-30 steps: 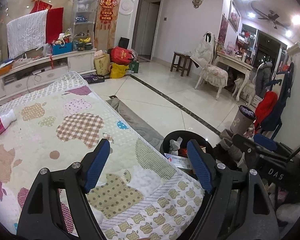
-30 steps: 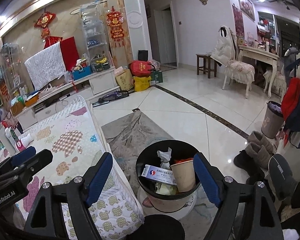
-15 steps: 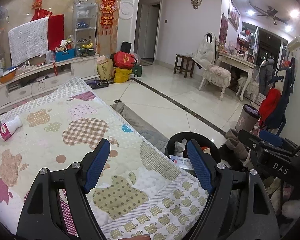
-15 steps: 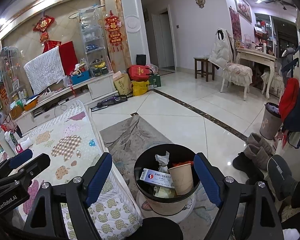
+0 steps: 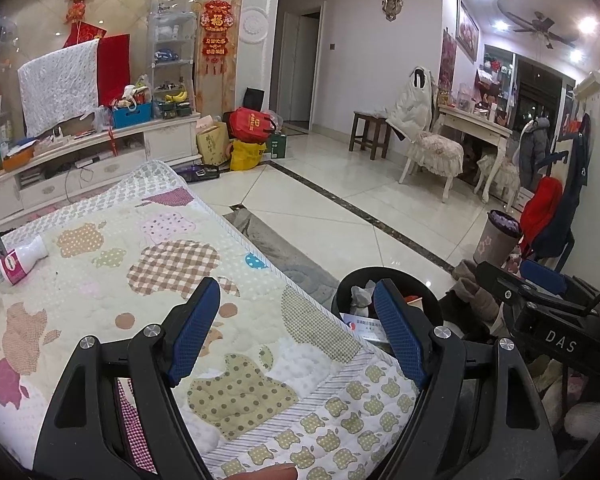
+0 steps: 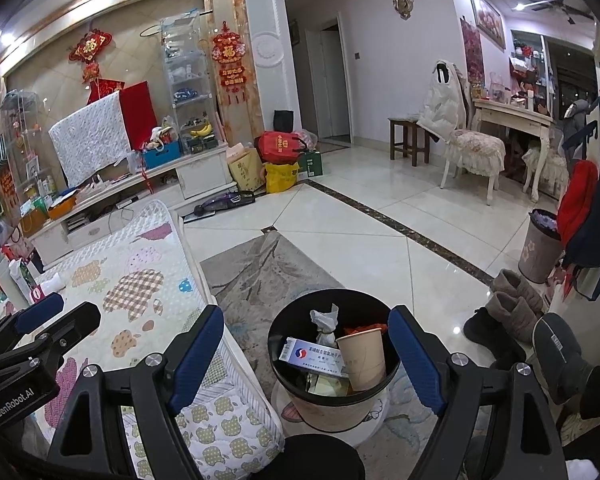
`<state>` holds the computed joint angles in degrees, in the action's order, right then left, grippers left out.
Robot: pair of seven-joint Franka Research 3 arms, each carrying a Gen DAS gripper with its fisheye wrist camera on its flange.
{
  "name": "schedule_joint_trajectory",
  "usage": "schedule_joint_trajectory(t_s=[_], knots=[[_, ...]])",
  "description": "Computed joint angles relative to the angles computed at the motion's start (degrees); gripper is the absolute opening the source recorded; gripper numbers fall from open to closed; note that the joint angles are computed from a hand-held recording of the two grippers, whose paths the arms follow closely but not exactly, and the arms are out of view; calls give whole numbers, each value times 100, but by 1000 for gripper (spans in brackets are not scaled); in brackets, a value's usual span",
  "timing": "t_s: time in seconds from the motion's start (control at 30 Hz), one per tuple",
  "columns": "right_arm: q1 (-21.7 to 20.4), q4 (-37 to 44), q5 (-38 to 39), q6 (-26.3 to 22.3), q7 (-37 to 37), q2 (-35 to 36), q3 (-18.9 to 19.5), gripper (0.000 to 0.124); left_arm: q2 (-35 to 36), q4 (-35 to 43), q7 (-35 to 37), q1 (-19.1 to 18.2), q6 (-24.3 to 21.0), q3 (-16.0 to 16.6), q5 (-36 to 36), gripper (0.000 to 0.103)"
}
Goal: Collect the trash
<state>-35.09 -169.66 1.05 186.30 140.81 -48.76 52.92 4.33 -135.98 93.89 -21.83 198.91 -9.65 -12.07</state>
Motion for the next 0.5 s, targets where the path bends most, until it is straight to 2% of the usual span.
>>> schedule_joint_trajectory(t_s=[0.5], knots=[[-23, 32, -1, 57, -102, 169, -25, 83, 2, -4, -72, 12, -27, 2, 73, 79]])
